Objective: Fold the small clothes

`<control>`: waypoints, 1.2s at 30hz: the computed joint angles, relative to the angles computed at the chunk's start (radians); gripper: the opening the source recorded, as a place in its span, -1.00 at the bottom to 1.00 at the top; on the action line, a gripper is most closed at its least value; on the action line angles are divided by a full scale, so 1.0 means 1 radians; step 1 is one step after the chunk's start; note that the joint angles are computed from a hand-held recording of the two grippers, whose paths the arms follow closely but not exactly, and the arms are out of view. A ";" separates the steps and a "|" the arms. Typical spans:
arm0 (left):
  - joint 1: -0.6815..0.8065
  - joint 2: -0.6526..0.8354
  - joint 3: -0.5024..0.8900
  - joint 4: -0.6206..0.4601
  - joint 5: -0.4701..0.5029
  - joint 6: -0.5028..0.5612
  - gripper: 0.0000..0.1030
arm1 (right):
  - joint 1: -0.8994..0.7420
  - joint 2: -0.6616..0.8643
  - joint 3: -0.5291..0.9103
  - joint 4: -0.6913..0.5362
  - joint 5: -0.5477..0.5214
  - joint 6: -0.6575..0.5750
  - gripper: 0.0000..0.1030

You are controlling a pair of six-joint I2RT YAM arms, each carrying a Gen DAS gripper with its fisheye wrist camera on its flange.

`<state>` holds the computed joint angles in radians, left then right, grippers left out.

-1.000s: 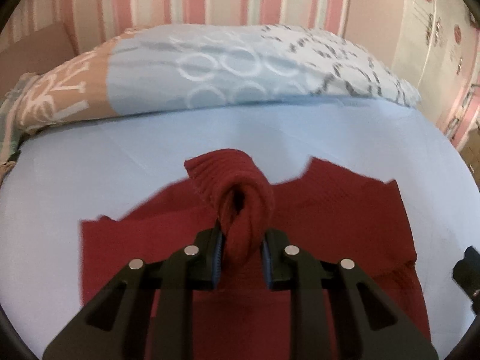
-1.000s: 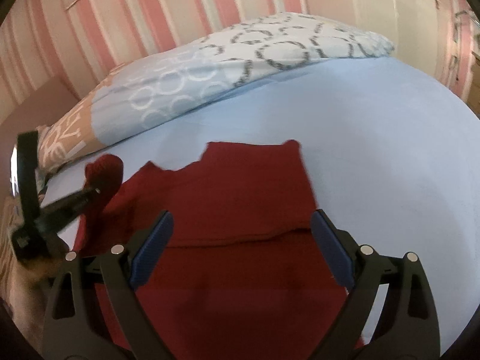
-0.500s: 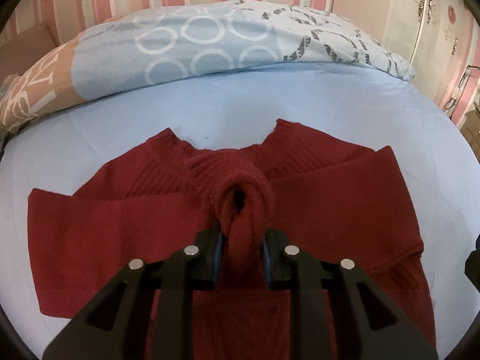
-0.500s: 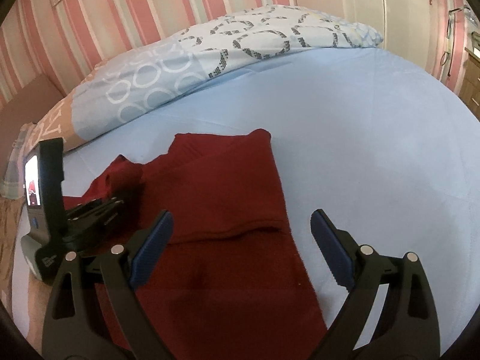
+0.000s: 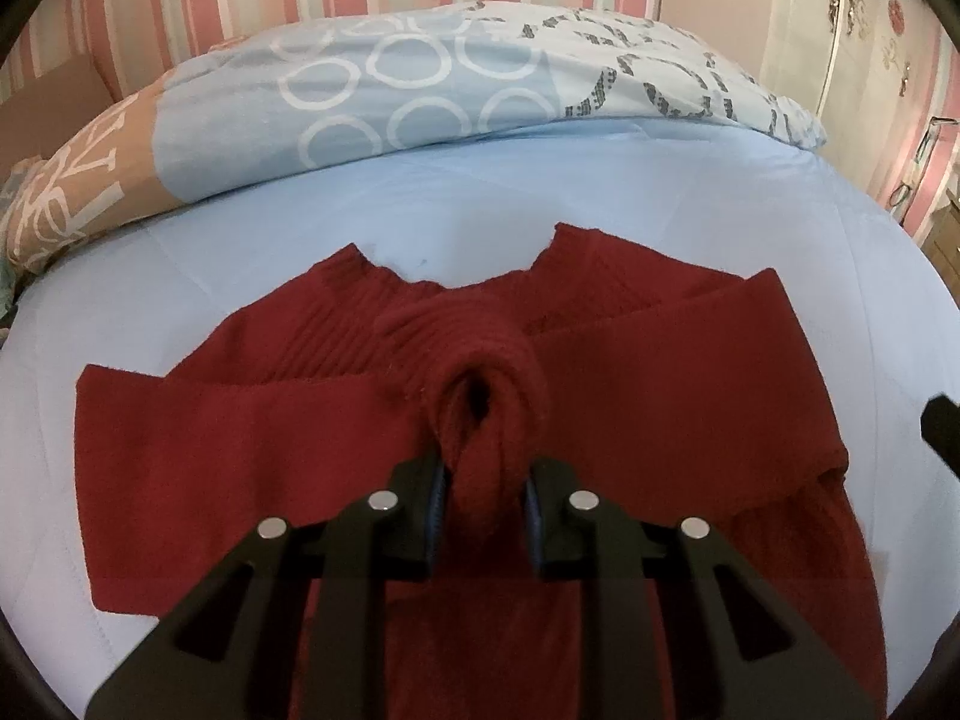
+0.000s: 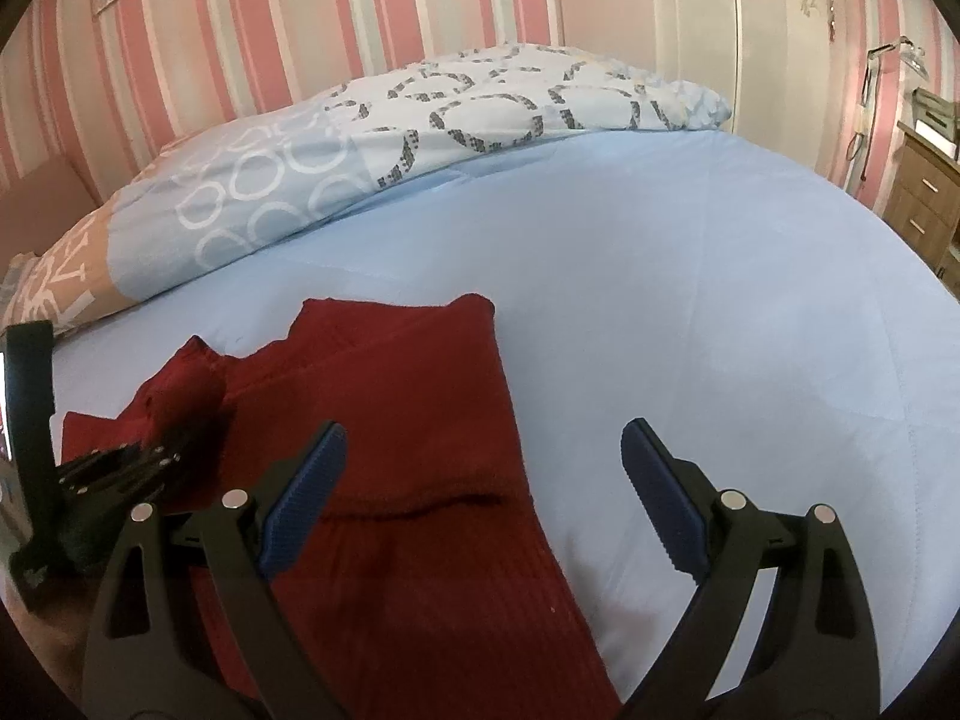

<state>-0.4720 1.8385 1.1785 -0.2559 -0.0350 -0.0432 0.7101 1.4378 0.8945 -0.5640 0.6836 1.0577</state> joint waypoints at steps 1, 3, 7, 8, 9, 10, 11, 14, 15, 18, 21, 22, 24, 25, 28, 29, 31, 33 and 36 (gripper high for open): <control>0.002 -0.002 -0.004 0.000 0.003 0.001 -0.58 | 0.003 0.007 0.006 -0.005 0.009 0.002 0.80; 0.004 -0.006 -0.010 0.001 0.005 0.003 -0.58 | 0.009 0.024 0.020 -0.018 0.032 0.004 0.80; 0.008 -0.014 -0.024 0.006 0.012 0.006 -0.58 | 0.019 0.048 0.039 -0.039 0.063 0.023 0.80; 0.008 -0.015 -0.028 0.006 0.014 0.006 -0.58 | 0.021 0.053 0.045 -0.046 0.071 0.026 0.80; 0.010 -0.015 -0.029 0.003 0.019 0.007 -0.58 | 0.024 0.059 0.052 -0.055 0.080 0.030 0.80; 0.010 -0.017 -0.032 0.003 0.022 0.009 -0.58 | 0.028 0.068 0.062 -0.072 0.093 0.037 0.80; 0.009 -0.020 -0.036 0.003 0.024 0.012 -0.51 | 0.033 0.074 0.071 -0.085 0.102 0.042 0.80; 0.013 -0.036 -0.049 0.006 0.039 0.008 0.55 | 0.039 0.100 0.099 -0.122 0.123 0.054 0.86; 0.013 -0.051 -0.063 0.017 0.037 0.002 0.80 | 0.043 0.112 0.112 -0.142 0.134 0.063 0.89; 0.024 -0.135 -0.131 0.063 0.024 -0.002 0.94 | 0.056 0.148 0.157 -0.203 0.167 0.098 0.94; 0.068 -0.202 -0.167 0.059 0.034 0.025 0.95 | 0.067 0.182 0.201 -0.245 0.182 0.126 0.94; 0.094 -0.225 -0.184 0.061 0.036 0.033 0.96 | 0.068 0.177 0.195 -0.198 0.164 0.095 0.94; 0.149 -0.254 -0.206 0.057 0.052 0.050 0.96 | 0.058 0.148 0.155 -0.064 0.101 0.032 0.94; 0.184 -0.266 -0.219 0.058 0.057 0.059 0.96 | 0.039 0.115 0.096 0.080 0.017 -0.012 0.94; 0.276 -0.275 -0.251 0.069 0.074 0.086 0.96 | 0.019 0.157 0.080 0.211 -0.088 -0.028 0.94; 0.301 -0.270 -0.256 0.068 0.083 0.095 0.96 | 0.021 0.196 0.105 0.206 -0.096 -0.037 0.94; 0.352 -0.262 -0.269 0.070 0.096 0.119 0.96 | 0.029 0.284 0.162 0.188 -0.103 -0.055 0.91; 0.387 -0.260 -0.282 0.076 0.096 0.147 0.96 | 0.035 0.364 0.215 0.174 -0.120 -0.077 0.74; 0.428 -0.251 -0.296 0.094 0.081 0.185 0.96 | 0.023 0.436 0.259 0.192 -0.150 -0.097 0.55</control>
